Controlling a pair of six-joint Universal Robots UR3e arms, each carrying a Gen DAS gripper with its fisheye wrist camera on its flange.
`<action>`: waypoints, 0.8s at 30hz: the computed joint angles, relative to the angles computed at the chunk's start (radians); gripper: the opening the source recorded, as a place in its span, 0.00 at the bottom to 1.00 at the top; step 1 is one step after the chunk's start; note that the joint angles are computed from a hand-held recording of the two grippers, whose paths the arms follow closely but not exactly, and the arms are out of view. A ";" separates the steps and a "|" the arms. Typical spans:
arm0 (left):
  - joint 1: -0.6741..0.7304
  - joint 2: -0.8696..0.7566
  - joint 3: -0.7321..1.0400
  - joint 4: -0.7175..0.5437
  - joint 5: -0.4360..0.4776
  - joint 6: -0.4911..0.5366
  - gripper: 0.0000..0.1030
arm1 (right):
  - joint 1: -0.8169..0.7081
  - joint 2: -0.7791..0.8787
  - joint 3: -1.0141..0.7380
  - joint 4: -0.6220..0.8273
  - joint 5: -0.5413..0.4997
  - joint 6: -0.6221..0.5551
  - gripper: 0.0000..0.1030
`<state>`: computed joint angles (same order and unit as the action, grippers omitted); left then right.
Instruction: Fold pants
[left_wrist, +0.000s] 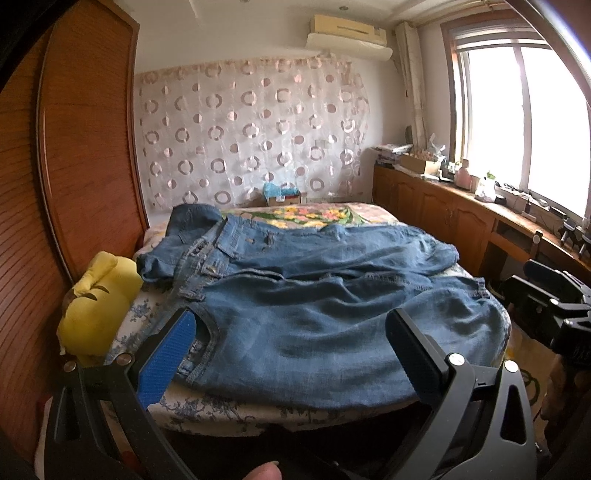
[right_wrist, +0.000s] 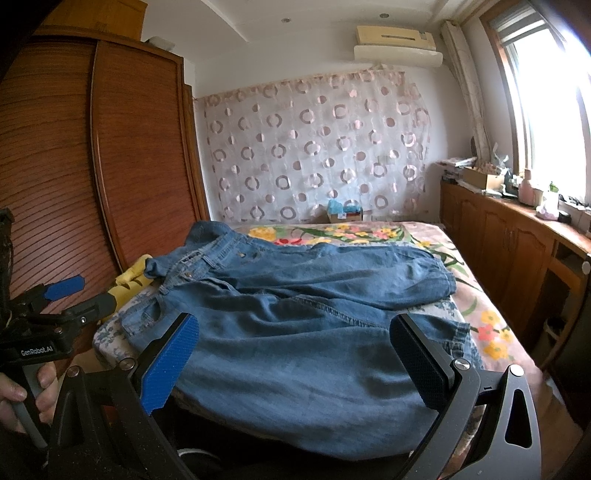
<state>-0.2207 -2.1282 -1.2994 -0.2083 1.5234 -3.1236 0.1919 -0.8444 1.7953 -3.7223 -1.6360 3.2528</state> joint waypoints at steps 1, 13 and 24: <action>0.003 -0.044 0.037 -0.003 -0.013 0.010 1.00 | -0.003 0.002 -0.002 0.005 0.000 0.000 1.00; 0.091 -0.079 0.012 0.007 -0.079 0.034 1.00 | -0.047 -0.012 0.010 0.067 -0.009 -0.013 1.00; 0.182 -0.097 0.016 0.008 -0.123 0.041 1.00 | -0.039 -0.044 -0.007 0.162 -0.069 0.007 0.99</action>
<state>-0.0387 -2.2255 -1.2831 -0.2001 1.4008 -3.0829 0.1531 -0.8887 1.7882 -3.5607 -1.7047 3.2601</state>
